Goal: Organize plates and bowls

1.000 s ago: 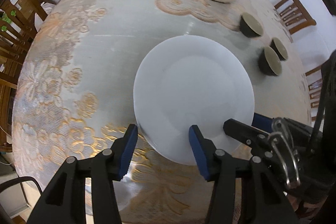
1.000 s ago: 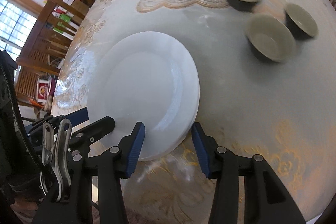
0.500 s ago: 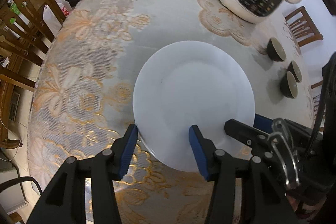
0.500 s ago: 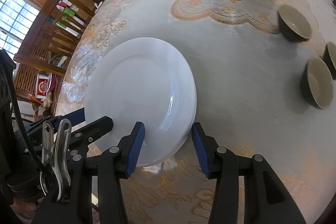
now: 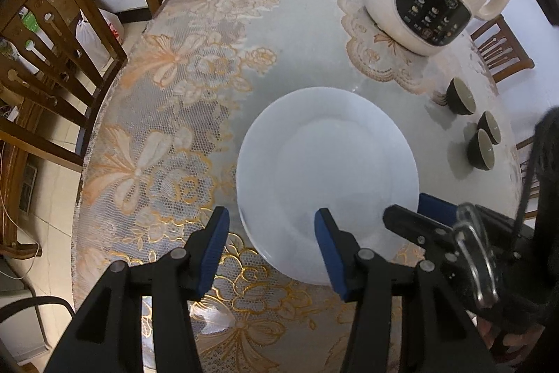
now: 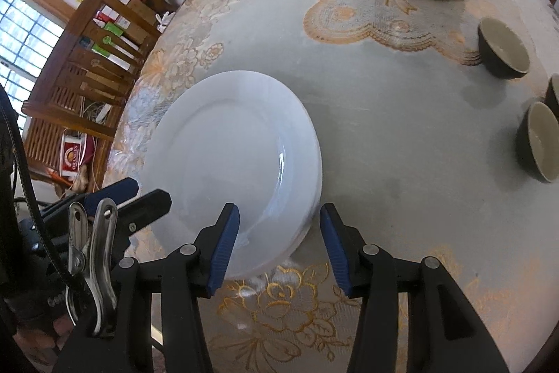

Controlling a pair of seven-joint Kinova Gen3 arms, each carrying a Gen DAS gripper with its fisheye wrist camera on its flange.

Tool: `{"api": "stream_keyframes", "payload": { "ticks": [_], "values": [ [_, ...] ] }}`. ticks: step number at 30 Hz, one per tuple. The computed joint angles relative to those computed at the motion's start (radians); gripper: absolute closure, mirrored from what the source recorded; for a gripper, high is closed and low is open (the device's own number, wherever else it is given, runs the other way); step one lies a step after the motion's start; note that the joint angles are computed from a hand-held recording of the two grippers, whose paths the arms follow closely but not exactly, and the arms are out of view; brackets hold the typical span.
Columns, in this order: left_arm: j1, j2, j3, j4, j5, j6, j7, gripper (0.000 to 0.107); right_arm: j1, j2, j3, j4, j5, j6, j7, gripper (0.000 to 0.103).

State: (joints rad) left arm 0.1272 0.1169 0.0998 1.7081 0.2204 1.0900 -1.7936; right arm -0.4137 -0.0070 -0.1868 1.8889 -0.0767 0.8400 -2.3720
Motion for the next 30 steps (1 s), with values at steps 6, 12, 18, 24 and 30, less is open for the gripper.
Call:
{"api": "stream_keyframes", "payload": {
  "ticks": [6, 12, 18, 24, 30],
  "values": [
    [0.026, -0.024, 0.01, -0.003, -0.021, -0.001, 0.05, 0.054, 0.017, -0.079, 0.001, 0.036, 0.003, 0.019, -0.013, 0.053],
    [0.063, -0.052, 0.027, -0.003, -0.037, -0.003, 0.123, 0.054, 0.048, -0.153, 0.003, 0.068, -0.011, 0.057, 0.009, 0.053],
    [0.114, -0.068, 0.054, -0.01, -0.059, -0.004, 0.199, 0.054, 0.089, -0.234, 0.024, 0.104, -0.038, 0.095, 0.058, 0.053],
    [0.179, -0.065, 0.087, -0.027, -0.083, -0.01, 0.273, 0.054, 0.142, -0.315, 0.058, 0.144, -0.061, 0.134, 0.121, 0.053],
    [0.251, -0.038, 0.118, -0.056, -0.1, -0.014, 0.342, 0.054, 0.194, -0.379, 0.096, 0.174, -0.079, 0.175, 0.183, 0.053]
  ]
}}
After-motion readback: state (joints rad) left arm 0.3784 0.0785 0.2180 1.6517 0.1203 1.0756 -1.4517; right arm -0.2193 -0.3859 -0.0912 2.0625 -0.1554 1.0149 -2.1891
